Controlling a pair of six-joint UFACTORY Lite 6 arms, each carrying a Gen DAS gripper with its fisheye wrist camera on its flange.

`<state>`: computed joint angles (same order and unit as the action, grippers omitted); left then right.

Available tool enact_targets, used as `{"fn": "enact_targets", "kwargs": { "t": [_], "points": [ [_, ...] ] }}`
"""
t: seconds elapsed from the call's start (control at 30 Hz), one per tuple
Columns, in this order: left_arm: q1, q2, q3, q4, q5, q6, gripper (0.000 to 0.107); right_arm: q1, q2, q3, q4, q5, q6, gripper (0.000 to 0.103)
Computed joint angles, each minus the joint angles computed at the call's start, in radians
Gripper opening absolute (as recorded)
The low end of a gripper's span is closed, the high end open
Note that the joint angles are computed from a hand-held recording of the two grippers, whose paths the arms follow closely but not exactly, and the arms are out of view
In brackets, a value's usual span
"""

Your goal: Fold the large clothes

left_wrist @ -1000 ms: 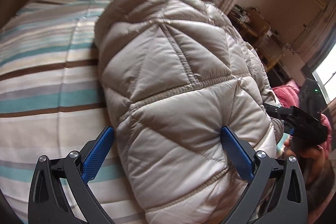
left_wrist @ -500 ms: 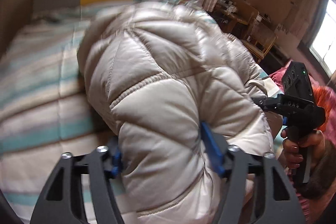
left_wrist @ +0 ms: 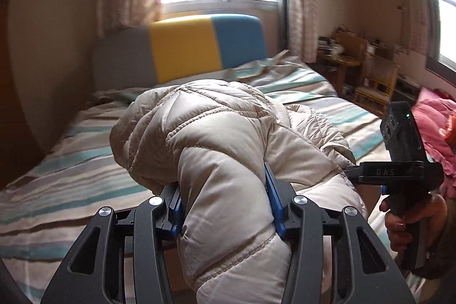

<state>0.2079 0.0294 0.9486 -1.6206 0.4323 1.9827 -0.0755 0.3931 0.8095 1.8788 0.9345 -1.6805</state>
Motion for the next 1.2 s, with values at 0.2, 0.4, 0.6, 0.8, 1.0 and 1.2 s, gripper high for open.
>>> {"fn": "enact_targets", "kwargs": {
  "t": [0.2, 0.4, 0.6, 0.8, 1.0, 1.2],
  "points": [
    [0.215, 0.094, -0.006, -0.005, 0.058, 0.014, 0.047, 0.254, -0.004, 0.070, 0.138, -0.186, -0.077, 0.054],
    [0.302, 0.133, -0.108, -0.158, 0.049, 0.236, 0.052, 0.449, 0.002, 0.086, 0.364, -0.430, -0.271, 0.062],
    [0.295, 0.122, -0.138, -0.196, 0.017, 0.168, 0.078, 0.480, -0.058, -0.016, 0.569, -0.453, -0.365, 0.067],
    [0.234, 0.141, -0.126, -0.205, -0.047, 0.182, 0.092, 0.593, -0.231, -0.265, 0.914, -0.451, -0.558, 0.068],
    [0.279, 0.292, -0.024, -0.096, -0.013, 0.035, 0.092, 0.681, -0.146, -0.173, 1.148, -0.510, -0.750, 0.074],
    [0.310, 0.210, -0.069, -0.010, -0.005, -0.062, 0.097, 0.661, -0.225, -0.177, 1.154, -0.579, -0.751, 0.079]
  ]
}}
